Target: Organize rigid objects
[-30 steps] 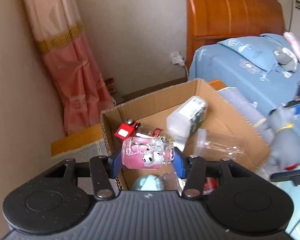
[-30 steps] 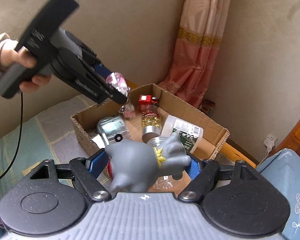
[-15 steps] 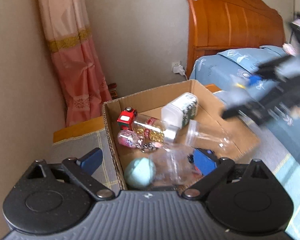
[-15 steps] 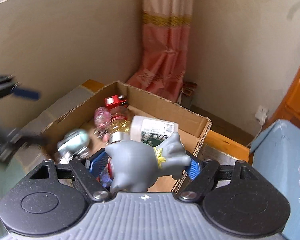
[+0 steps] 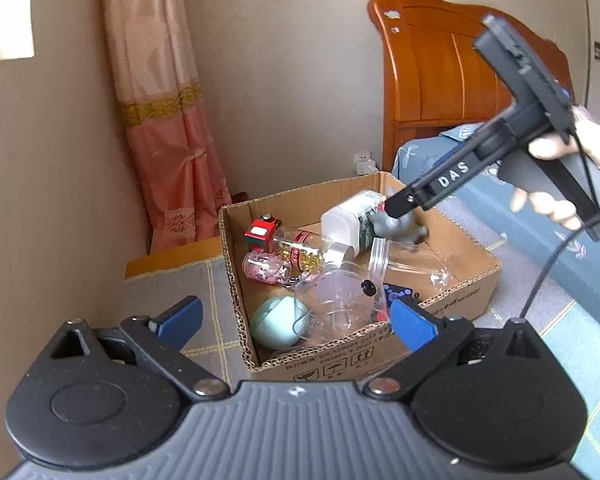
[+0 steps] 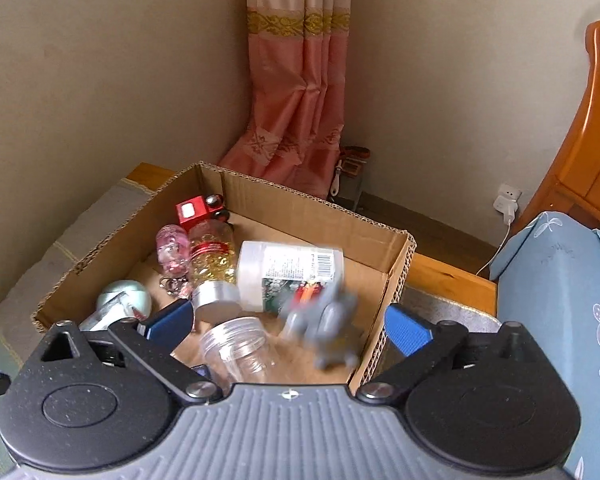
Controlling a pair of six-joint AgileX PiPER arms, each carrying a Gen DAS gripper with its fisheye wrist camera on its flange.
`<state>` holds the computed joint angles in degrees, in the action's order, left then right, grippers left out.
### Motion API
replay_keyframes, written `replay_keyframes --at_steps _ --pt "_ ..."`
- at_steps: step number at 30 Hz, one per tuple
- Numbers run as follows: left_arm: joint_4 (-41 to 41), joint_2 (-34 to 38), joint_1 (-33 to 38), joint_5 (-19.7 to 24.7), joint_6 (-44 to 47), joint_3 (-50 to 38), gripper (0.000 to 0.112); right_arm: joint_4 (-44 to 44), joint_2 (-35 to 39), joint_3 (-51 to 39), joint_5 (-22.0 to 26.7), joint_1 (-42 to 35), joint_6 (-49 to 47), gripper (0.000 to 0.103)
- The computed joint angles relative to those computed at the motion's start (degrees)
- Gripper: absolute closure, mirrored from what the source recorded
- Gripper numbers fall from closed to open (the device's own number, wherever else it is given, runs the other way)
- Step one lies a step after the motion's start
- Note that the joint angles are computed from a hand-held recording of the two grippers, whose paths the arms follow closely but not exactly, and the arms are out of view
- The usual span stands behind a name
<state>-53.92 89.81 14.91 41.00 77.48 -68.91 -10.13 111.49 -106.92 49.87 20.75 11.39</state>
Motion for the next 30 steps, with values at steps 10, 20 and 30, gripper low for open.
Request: replay_keyframes --at_steps 10,20,30 --pt "11.9 -5.14 -3.86 -7.78 -17.04 3.95 0.012 -18.49 -11.13 12.65 6.16 11.11 24.67 0.0" --pt "32.71 -12.11 -9.47 -5.56 -42.71 7.07 0.012 -32.1 -23.85 31.62 11.58 27.21 56.61 0.0" --pt "40.78 -17.48 -13.39 -6.76 -52.77 9.75 0.012 -36.16 -25.89 34.15 16.42 32.7 66.42 0.0"
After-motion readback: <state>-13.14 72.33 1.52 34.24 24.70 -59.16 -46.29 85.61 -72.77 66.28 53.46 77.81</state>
